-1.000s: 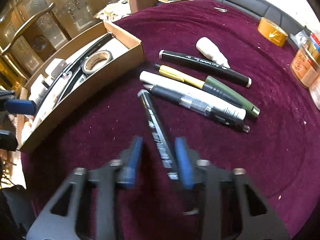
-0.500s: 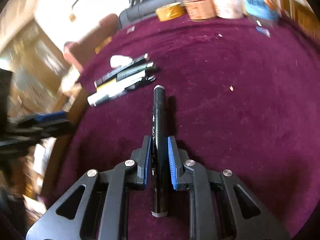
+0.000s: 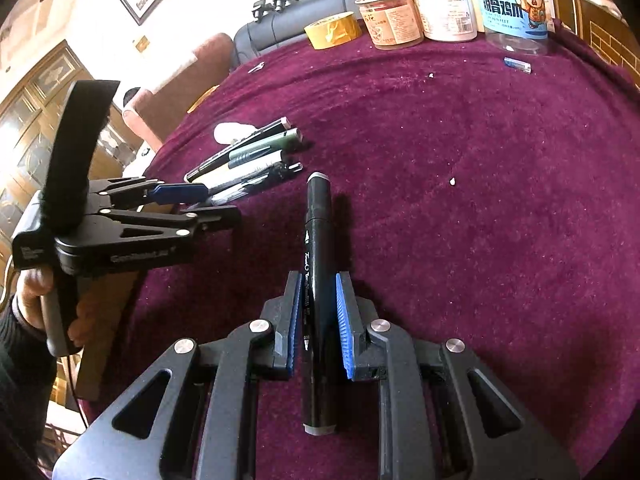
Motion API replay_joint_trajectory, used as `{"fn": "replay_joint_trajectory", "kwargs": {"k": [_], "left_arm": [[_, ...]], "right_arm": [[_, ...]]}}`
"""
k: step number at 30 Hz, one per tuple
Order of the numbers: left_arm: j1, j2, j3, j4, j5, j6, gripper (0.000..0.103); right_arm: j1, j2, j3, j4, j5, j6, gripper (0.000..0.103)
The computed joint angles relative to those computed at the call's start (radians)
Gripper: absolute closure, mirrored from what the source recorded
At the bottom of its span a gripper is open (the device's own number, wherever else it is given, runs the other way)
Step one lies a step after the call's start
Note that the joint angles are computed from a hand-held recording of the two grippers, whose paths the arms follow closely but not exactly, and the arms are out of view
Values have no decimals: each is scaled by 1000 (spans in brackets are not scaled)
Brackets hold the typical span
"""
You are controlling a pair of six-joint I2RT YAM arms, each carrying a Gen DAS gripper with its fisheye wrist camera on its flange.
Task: Organize rigid objects
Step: 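Grasp the black clear-barrel pen with the left tool while the right tool holds its marker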
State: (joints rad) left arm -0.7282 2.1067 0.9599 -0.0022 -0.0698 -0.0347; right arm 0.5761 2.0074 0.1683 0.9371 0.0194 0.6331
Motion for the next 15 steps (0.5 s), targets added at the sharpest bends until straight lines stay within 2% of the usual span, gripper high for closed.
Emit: {"fn": "replay_joint_trajectory", "kwargs": {"k": [5, 6, 7, 10, 15], "left_arm": [[-8, 60, 87, -54, -15, -10, 48], [-12, 64, 93, -56, -10, -19, 51], [-21, 60, 86, -50, -19, -17, 60], [-66, 28, 43, -37, -73, -22, 73], [-144, 3, 9, -51, -168, 4, 75]], "right_arm": [[-7, 1, 2, -1, -6, 2, 87], [-11, 5, 0, 9, -11, 3, 87], [-9, 9, -4, 18, -11, 6, 87], [-15, 19, -10, 39, -19, 8, 87], [-14, 22, -11, 43, -19, 8, 87]]}}
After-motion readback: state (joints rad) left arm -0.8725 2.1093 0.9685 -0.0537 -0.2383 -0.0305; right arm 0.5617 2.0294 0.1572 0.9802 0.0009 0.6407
